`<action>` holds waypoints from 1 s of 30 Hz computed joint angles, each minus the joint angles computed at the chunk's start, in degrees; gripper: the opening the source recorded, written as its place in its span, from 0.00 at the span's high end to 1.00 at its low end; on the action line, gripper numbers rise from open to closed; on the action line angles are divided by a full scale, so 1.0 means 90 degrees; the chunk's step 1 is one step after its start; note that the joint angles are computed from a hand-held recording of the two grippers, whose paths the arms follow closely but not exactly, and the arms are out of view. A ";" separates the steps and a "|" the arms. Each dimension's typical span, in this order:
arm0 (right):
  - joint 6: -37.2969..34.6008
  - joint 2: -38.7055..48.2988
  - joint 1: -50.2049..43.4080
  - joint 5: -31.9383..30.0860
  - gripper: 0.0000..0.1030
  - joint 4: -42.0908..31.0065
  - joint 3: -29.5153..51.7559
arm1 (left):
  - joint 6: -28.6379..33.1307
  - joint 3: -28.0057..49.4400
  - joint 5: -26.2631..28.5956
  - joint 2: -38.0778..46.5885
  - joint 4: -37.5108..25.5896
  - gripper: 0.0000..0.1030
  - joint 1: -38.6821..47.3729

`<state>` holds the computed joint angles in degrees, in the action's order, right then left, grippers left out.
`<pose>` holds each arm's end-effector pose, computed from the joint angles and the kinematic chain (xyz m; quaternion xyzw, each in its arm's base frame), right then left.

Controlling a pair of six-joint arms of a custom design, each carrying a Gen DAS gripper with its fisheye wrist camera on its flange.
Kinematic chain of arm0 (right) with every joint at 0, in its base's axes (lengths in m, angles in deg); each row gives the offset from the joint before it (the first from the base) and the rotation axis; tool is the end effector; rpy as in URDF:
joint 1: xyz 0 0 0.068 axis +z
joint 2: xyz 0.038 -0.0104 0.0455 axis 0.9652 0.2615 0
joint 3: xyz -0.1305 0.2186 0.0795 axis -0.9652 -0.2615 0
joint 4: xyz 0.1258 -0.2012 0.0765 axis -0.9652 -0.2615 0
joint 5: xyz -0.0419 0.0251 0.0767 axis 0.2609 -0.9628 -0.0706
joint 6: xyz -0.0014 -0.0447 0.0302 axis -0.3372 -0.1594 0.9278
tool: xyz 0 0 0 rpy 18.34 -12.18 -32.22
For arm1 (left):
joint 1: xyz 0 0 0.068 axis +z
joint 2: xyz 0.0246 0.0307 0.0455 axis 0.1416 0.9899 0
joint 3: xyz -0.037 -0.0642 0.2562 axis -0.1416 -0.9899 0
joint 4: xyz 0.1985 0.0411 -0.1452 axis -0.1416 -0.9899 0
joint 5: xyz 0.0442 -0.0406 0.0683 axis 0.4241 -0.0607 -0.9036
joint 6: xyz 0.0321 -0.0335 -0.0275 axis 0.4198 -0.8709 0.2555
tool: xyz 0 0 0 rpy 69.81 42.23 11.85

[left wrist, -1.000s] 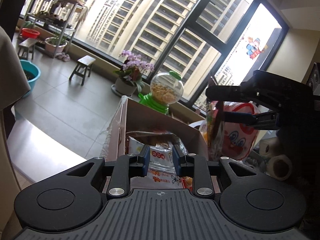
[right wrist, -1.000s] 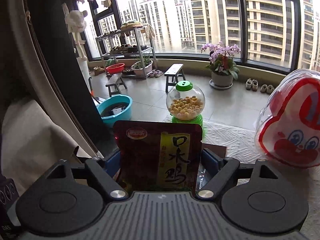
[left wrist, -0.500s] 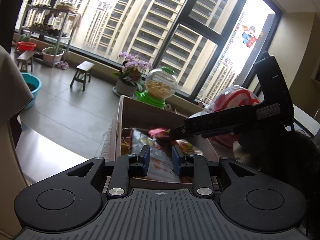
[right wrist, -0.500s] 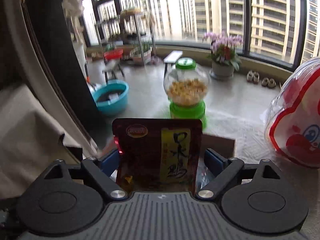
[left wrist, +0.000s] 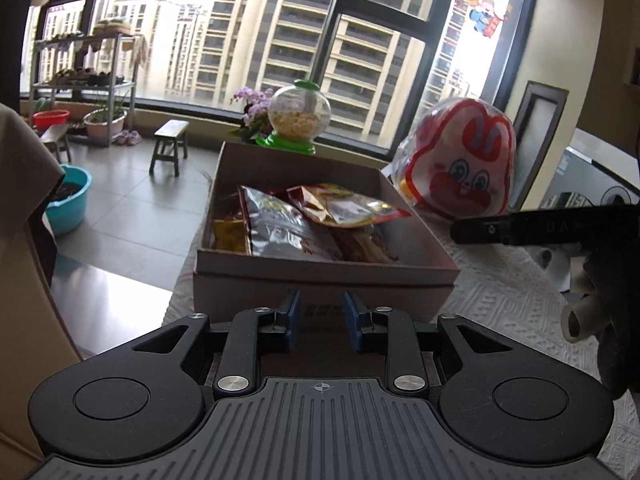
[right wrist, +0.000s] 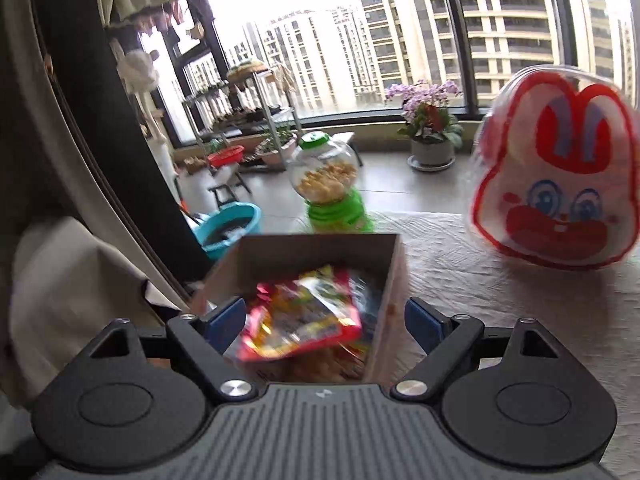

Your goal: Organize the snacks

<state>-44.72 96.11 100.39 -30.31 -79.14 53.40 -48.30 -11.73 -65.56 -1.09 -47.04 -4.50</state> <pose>0.3877 0.1915 0.1869 -0.2254 0.8596 0.1691 0.4262 0.2360 -0.0453 0.1331 -0.1309 0.8626 -0.0591 0.4850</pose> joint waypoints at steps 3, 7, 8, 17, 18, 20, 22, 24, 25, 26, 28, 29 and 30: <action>-0.0376 -0.0426 -0.0008 0.0640 0.15 0.1020 -0.1653 | -0.0292 0.0217 -0.0599 0.0626 -0.0104 0.73 -0.0790; -0.0160 -0.0280 -0.0149 0.0380 0.15 0.1512 -0.2582 | -0.0481 0.0651 -0.1139 0.1357 -0.0354 0.72 -0.1431; -0.0191 -0.0192 -0.0078 0.0490 0.13 0.1844 -0.2759 | -0.0486 0.0682 -0.1373 0.1458 -0.0274 0.71 -0.1565; 0.0366 0.0012 -0.0035 0.1232 0.00 0.2811 -0.3148 | -0.0702 0.0962 -0.2291 0.1815 -0.0479 0.71 -0.2071; 0.0410 0.0029 -0.0017 0.1347 0.00 0.2817 -0.3134 | -0.0738 0.0987 -0.2358 0.1845 -0.0498 0.71 -0.2108; 0.0377 0.0065 0.0041 0.1474 0.00 0.2945 -0.3186 | -0.0803 0.1076 -0.2443 0.1916 -0.0558 0.71 -0.2133; 0.0419 0.0063 0.0089 0.1566 0.00 0.3094 -0.3291 | -0.0895 0.1135 -0.2532 0.1976 -0.0593 0.71 -0.2166; 0.0453 0.0081 0.0098 0.1600 0.00 0.3207 -0.3345 | -0.0929 0.1290 -0.2621 0.2085 -0.0701 0.71 -0.2196; 0.0415 0.0073 0.0111 0.1586 0.00 0.3282 -0.3395 | -0.0937 0.1335 -0.2668 0.2111 -0.0751 0.71 -0.2218; 0.0317 0.0044 0.0102 0.1478 0.00 0.3365 -0.3465 | -0.0945 0.1370 -0.2712 0.2132 -0.0797 0.71 -0.2243; 0.0309 0.0033 0.0091 0.1398 0.00 0.3389 -0.3464 | -0.0958 0.1395 -0.2752 0.2151 -0.0829 0.71 -0.2267; 0.0330 0.0039 0.0093 0.1396 0.00 0.3384 -0.3454 | -0.0959 0.1387 -0.2743 0.2147 -0.0818 0.71 -0.2261; 0.0375 0.0065 0.0093 0.1433 0.00 0.3262 -0.3371 | -0.0966 0.1374 -0.2727 0.2146 -0.0793 0.71 -0.2254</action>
<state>-41.35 96.69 101.23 -17.42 -49.78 23.06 -56.99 0.63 -90.10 18.23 -54.18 -24.79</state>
